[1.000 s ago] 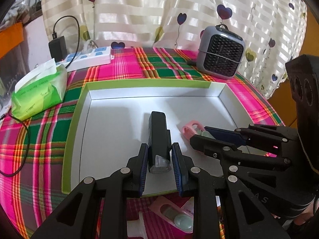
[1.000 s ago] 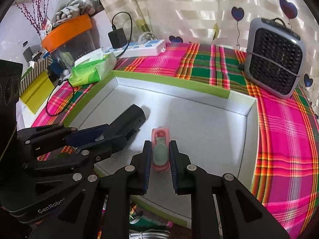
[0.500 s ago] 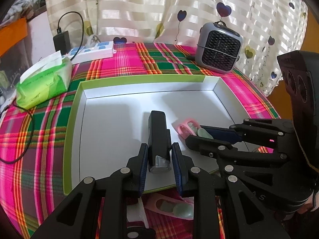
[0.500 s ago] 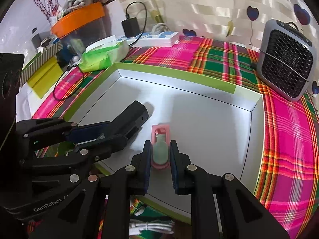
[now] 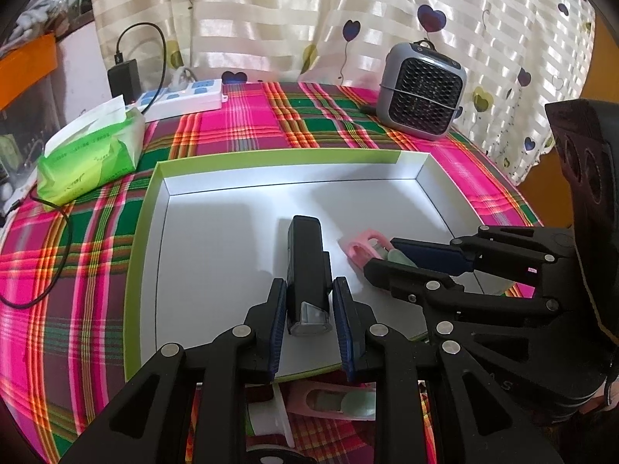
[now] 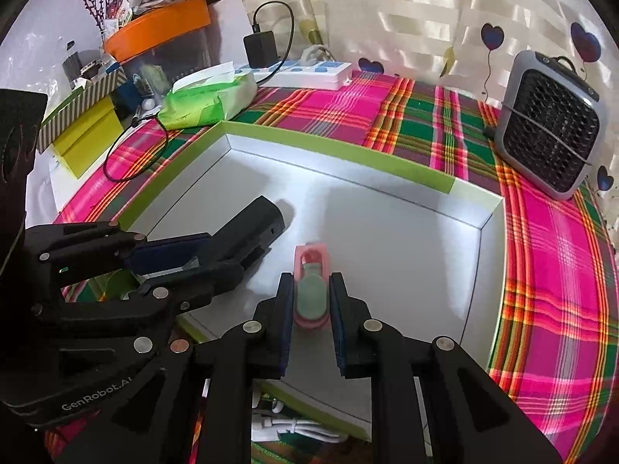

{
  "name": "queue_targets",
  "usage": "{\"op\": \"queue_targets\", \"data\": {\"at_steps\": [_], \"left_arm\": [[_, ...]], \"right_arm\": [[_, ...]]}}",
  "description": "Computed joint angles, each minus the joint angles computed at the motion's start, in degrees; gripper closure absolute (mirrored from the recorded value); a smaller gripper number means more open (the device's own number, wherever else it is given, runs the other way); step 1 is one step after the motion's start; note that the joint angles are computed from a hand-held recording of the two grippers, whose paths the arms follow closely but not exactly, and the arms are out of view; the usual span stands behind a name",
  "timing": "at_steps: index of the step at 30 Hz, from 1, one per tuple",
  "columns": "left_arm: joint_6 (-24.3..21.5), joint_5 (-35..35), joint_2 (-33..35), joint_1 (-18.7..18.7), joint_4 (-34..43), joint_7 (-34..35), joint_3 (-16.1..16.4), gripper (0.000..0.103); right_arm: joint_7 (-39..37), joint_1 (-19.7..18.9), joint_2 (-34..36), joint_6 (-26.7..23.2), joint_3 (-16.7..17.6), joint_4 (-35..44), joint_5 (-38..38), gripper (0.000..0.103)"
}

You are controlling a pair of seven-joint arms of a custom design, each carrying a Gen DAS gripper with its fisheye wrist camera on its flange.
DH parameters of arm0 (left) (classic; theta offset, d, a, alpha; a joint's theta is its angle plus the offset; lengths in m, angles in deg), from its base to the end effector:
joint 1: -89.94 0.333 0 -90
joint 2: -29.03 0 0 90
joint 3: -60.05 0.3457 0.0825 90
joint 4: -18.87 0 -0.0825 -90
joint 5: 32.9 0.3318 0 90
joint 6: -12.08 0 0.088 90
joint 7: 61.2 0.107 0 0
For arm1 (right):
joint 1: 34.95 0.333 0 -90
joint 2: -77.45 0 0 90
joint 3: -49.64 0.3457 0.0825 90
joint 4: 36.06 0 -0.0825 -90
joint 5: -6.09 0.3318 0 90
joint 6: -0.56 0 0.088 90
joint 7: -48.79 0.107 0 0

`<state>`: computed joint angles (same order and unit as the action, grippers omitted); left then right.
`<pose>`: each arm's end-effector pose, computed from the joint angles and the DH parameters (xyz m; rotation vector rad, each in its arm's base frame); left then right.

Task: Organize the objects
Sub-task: 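Carry the flashlight and pink clip over the box with both grippers, then open both grippers to drop flashlight and clip into the box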

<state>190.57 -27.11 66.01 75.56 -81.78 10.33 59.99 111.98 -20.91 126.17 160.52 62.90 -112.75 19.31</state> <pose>0.6706 -0.1814 0.3464 -1.8419 1.8965 -0.8389 0.7095 0.2859 0.3431 -2.2161 1.1420 -0.2903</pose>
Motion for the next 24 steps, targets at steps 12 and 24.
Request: {"op": "queue_targets", "data": {"at_steps": [12, 24], "left_arm": [[3.2, -0.8, -1.1, 0.3, -1.7, 0.9, -0.4, 0.079], [9.0, -2.3, -6.2, -6.2, -9.9, 1.1, 5.3, 0.079]], "right_arm": [[-0.3, -0.9, -2.3, 5.4, 1.1, -4.3, 0.6, 0.074], [-1.0, -5.2, -9.7, 14.7, 6.2, -18.1, 1.4, 0.070]]}}
